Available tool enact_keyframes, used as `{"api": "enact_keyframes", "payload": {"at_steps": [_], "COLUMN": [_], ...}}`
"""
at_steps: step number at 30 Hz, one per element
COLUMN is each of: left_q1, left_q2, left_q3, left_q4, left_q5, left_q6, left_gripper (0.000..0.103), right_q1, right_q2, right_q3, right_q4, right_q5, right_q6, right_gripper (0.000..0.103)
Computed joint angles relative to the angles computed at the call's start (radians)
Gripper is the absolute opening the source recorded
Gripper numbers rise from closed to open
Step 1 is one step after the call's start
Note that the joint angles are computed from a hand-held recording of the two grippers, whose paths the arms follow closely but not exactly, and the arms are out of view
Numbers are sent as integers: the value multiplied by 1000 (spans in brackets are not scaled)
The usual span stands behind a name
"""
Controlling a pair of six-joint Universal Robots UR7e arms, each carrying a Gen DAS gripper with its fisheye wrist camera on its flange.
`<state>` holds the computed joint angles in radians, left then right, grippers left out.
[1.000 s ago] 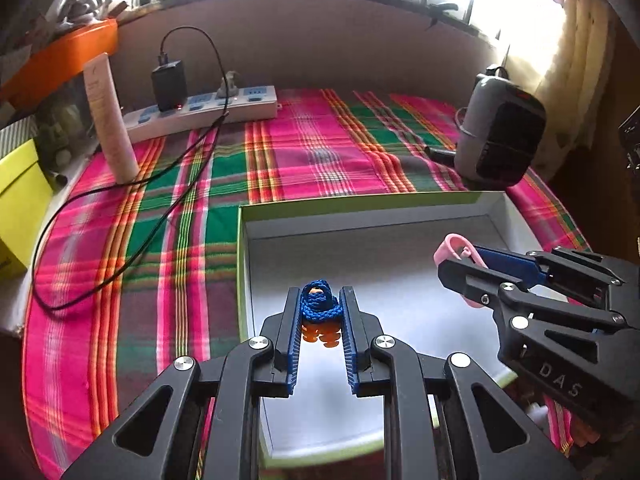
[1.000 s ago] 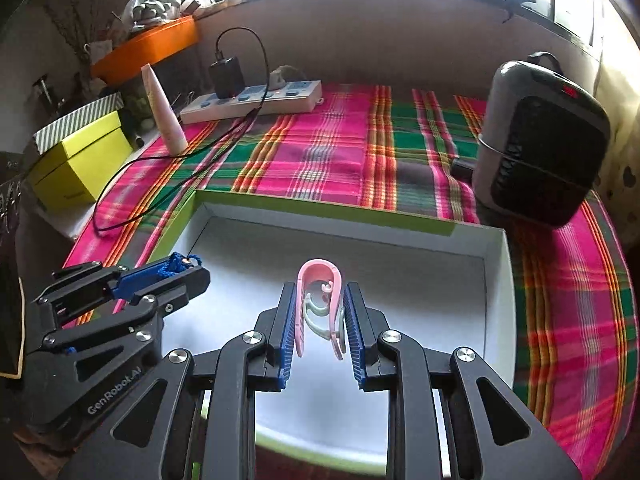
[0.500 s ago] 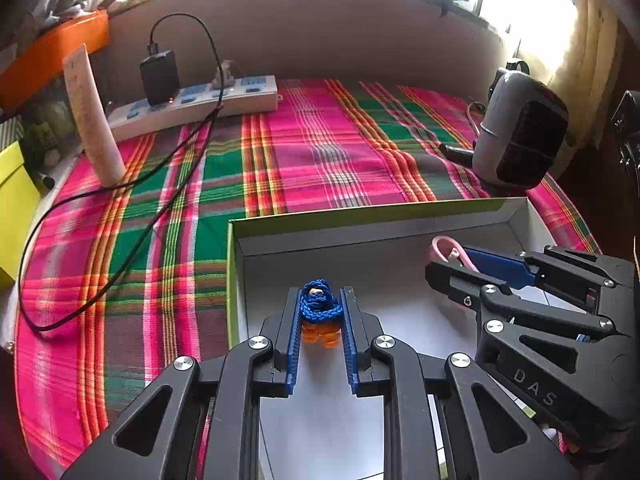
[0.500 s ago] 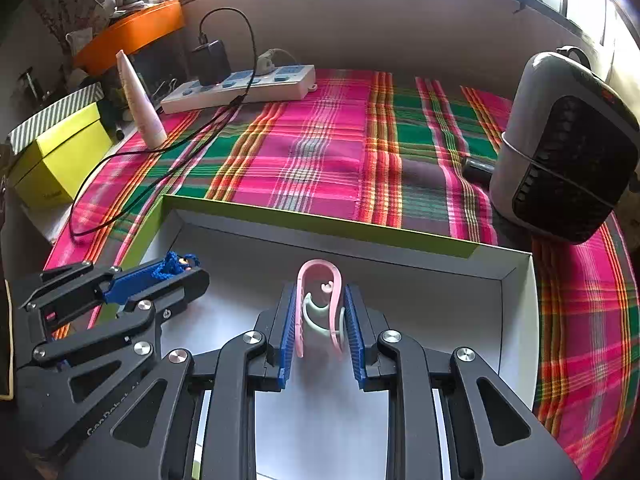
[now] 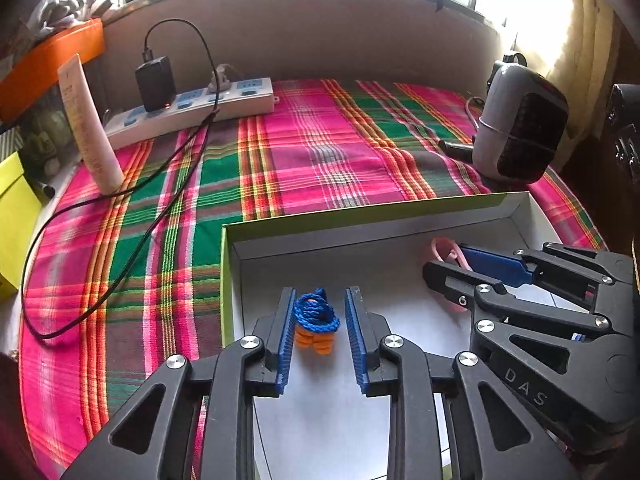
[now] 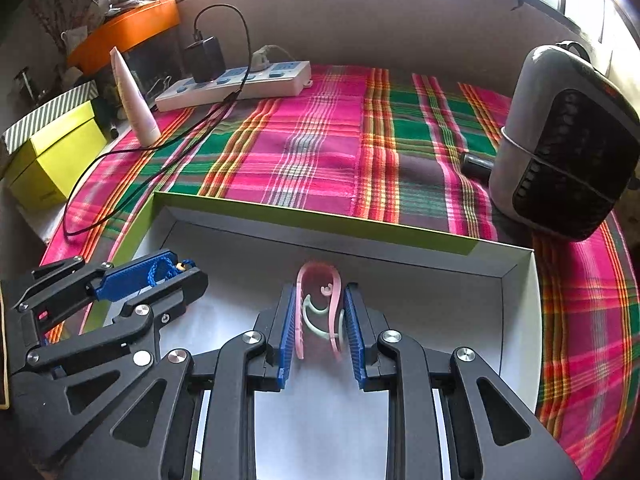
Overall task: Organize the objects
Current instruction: 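Open both grippers to release the clip and earplug cord in the tray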
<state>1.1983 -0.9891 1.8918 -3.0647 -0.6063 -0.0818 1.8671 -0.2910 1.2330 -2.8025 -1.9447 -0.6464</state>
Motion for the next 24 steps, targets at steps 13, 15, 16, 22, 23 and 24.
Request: {"api": "enact_keyframes", "payload": {"at_steps": [13, 15, 16, 22, 23, 24], "left_q1": [-16, -19, -21, -44, -49, -53], "left_q2": [-11, -21, -24, -44, -47, -53], "left_q3": [19, 30, 34, 76, 84, 92], "left_q4": [-11, -11, -14, -41, -48, -48], "left_q5": [16, 14, 13, 39, 43, 44], "left_q6": [-11, -23, -27, -40, -40, -48], "left_gripper": [46, 47, 47, 47, 48, 48], "right_q1": [-5, -5, -5, -6, -6, -7], "right_q2": [-22, -31, -36, -64, -70, -78], "right_q3": [28, 44, 53, 105, 115, 127], "right_q4": [-24, -37, -45, -81, -86, -93], "right_q5": [-1, 3, 5, 10, 12, 17], "right_q6": [23, 22, 19, 14, 17, 19], "right_gripper": [44, 44, 44, 44, 44, 44]}}
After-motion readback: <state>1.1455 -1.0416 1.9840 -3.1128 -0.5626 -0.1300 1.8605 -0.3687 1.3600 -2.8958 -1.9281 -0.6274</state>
